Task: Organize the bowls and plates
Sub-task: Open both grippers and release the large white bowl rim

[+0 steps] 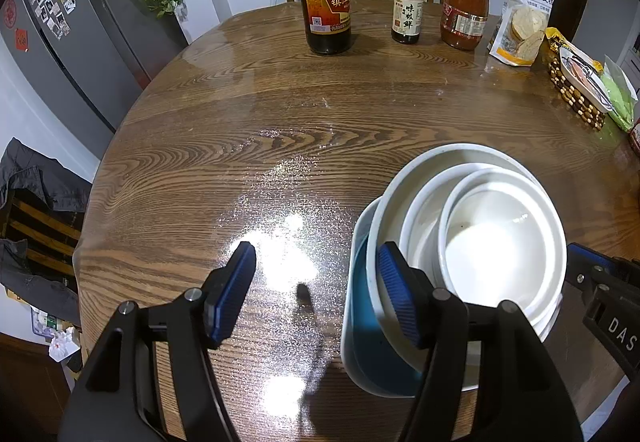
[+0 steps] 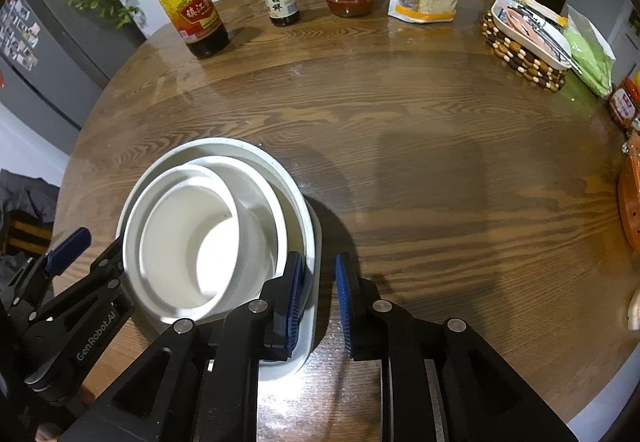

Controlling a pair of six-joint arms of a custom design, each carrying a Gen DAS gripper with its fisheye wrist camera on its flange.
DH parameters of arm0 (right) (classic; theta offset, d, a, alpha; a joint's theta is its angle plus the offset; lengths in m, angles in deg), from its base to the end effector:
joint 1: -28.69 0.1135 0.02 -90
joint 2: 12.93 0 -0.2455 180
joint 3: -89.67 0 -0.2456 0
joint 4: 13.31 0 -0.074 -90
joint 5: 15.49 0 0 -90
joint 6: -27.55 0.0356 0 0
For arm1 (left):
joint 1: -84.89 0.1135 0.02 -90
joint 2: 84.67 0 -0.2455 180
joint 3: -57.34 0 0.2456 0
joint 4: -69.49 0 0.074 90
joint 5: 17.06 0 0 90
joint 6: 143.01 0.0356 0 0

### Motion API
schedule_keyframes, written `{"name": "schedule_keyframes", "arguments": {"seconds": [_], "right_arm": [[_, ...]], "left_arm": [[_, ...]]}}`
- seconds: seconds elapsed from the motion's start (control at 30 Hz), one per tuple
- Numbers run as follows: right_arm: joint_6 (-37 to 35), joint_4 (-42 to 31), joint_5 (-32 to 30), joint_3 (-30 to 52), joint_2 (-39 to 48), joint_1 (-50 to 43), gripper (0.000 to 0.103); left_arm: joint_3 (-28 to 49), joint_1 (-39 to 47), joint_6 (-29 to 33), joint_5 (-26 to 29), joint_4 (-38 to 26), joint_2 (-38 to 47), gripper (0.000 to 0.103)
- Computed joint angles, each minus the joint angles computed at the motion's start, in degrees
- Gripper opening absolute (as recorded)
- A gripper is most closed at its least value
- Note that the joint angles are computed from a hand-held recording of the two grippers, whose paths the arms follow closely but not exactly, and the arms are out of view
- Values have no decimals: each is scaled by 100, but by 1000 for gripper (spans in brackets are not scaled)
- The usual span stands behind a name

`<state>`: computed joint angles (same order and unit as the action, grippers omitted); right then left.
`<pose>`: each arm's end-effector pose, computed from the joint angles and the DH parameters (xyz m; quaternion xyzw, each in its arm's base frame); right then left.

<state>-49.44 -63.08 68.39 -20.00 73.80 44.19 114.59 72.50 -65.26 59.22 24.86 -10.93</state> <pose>0.2744 0.0800 0.1892 -0.0322 0.9766 0.1014 0.1870 0.2354 -0.0431 0.1844 -0.0286 0.9615 0.0602 0.2666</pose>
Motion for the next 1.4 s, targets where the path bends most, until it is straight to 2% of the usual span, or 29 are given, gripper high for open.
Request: {"name": "schedule_keyframes", "arguments": {"seconds": [0.23, 0.33, 1.17, 1.4], "right_arm": [[26, 3, 112, -9, -2, -19, 32], [26, 9, 107, -17, -2, -44, 34], [32, 2, 140, -2, 12, -52, 35], [34, -6, 196, 12, 23, -68, 41]], "left_arm": [[5, -6, -31, -22, 10, 24, 66], [5, -20, -54, -39, 15, 34, 67], [7, -14, -40, -169, 16, 37, 78], [15, 19, -22, -157, 6, 32, 79]]}}
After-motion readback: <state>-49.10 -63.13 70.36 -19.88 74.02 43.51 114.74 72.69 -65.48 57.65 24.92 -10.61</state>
